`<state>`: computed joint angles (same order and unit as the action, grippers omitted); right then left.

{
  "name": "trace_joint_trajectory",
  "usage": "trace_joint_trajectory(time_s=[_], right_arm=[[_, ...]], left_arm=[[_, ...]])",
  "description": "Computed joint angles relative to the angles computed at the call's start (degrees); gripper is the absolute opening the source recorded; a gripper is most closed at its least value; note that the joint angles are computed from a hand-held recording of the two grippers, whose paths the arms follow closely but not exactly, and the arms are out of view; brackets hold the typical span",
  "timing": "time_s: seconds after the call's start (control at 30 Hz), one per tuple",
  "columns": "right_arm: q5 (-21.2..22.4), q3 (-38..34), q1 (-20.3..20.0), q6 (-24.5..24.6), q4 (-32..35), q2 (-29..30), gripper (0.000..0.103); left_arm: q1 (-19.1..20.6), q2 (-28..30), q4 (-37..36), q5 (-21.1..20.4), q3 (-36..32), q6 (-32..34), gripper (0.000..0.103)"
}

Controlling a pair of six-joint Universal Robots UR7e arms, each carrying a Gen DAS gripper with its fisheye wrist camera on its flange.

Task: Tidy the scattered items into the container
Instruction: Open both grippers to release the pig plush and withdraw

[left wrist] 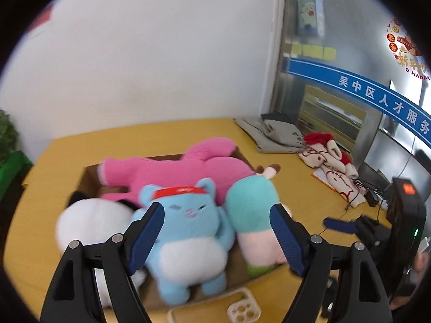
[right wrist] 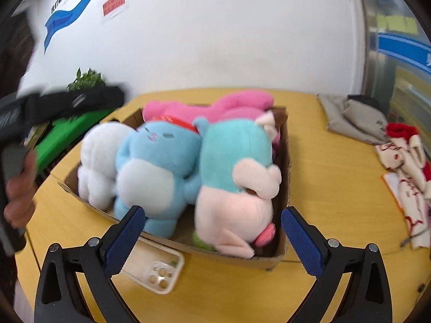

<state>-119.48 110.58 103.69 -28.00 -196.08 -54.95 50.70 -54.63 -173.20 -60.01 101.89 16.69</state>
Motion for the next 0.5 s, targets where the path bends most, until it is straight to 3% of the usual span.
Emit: trace_joint_trajectory(time_s=[0.1,0.23,0.33,0.5], right_arm=[[-3.5,0.5,3.2,0.6,-3.5,0.6,0.103],[-8.6,2.3,7.6,-0.8,-10.4,2.2,0.103],[-11.2,2.6,9.3,-1.9,-13.1,3.6,0.103],[-14.8,4.8,12.1,-1.1,-14.6,3.6,0.103]], left_arm=[[-1.3,-6.3,-4.4,3.8,8.1,-2.8,0.081],[-2.2,-12.7,-10.1,5.6,16.8,-3.6,0.081],[-3.0,-15.5,-10.0,7.9,20.2,-5.9,0.081],[-3.5,-18.5,-9.4,7.8,23.9,-8.7,0.081]])
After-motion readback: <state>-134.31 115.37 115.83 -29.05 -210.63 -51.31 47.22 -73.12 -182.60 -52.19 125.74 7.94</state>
